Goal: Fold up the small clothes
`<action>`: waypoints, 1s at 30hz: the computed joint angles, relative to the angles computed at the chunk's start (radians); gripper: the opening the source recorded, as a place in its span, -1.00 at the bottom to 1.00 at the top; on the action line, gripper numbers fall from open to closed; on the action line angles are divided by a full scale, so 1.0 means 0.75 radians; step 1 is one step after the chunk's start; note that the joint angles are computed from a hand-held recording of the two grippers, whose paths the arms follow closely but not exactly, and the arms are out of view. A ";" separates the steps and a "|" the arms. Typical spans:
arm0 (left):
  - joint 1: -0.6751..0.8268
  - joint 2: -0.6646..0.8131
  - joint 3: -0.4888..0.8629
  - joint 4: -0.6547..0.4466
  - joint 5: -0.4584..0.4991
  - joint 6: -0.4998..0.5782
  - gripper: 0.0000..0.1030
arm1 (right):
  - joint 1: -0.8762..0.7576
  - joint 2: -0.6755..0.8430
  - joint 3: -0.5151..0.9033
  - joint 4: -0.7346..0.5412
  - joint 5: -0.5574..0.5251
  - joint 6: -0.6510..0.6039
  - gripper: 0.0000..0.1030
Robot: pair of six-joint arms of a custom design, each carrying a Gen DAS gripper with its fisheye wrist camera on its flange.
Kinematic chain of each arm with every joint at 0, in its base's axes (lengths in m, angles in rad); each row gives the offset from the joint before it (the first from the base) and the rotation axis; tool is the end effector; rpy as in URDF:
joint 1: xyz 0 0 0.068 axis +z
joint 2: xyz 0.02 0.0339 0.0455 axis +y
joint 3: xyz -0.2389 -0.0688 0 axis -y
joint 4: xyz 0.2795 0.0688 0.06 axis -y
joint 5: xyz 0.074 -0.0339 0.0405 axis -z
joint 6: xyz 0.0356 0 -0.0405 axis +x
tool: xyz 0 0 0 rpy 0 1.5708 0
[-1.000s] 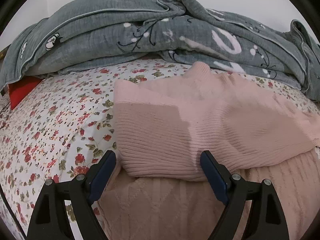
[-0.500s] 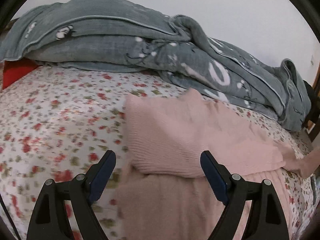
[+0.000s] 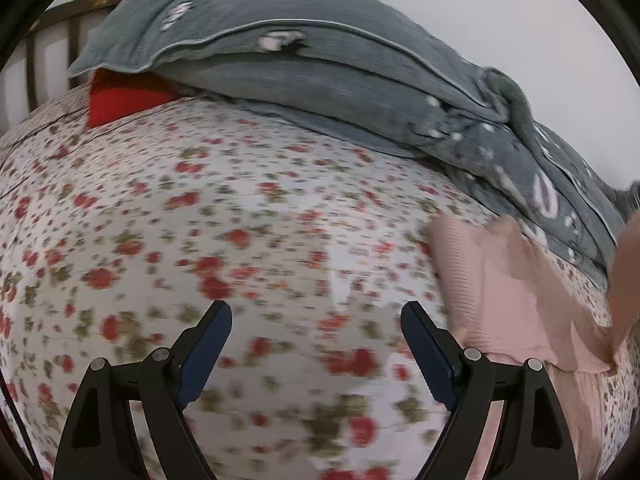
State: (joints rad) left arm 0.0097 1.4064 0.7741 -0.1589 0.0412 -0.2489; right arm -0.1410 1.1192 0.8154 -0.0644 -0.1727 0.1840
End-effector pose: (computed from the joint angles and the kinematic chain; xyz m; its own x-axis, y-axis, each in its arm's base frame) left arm 0.3189 0.0016 0.1545 -0.6940 -0.2529 -0.6741 -0.1565 0.9669 -0.2016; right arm 0.3000 -0.0364 0.2628 -0.3541 0.2323 -0.9059 0.0453 0.9718 0.2315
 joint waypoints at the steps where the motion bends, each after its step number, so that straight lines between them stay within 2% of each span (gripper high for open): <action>1: 0.042 0.006 0.000 -0.006 0.031 0.000 0.67 | 0.084 0.047 0.007 0.020 0.051 0.000 -0.89; 4: 0.107 0.023 0.001 -0.015 0.121 -0.017 0.67 | 0.300 0.239 0.043 0.076 0.189 -0.005 -0.89; 6: 0.109 0.048 0.019 -0.029 0.134 -0.015 0.67 | 0.396 0.398 0.088 0.092 0.254 -0.003 -0.89; 8: 0.106 0.053 0.022 -0.031 0.129 -0.006 0.67 | 0.444 0.532 0.151 0.044 0.277 -0.008 -0.88; 11: 0.090 0.044 0.014 -0.020 0.104 0.009 0.67 | 0.475 0.642 0.209 -0.025 0.234 -0.063 -0.75; 14: 0.073 0.047 0.016 -0.019 0.093 0.008 0.67 | 0.469 0.692 0.245 -0.103 0.134 -0.153 -0.25; 17: 0.043 0.058 0.025 -0.015 0.078 0.006 0.67 | 0.460 0.589 0.172 -0.130 0.049 -0.199 -0.25; 21: -0.041 0.052 0.014 0.018 0.036 0.022 0.67 | 0.325 0.302 -0.047 -0.116 -0.015 -0.250 -0.25; 26: -0.140 0.073 0.037 0.058 0.129 -0.003 0.66 | -0.066 -0.010 -0.243 -0.123 -0.056 -0.356 -0.24; 30: -0.218 0.090 0.064 0.094 0.163 -0.071 0.64 | -0.410 -0.011 -0.261 -0.132 -0.096 -0.512 -0.24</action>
State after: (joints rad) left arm -0.1540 1.4742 0.8224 -0.0884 0.1634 -0.3020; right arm -0.4482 1.1110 0.6195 -0.1636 -0.2450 -0.2003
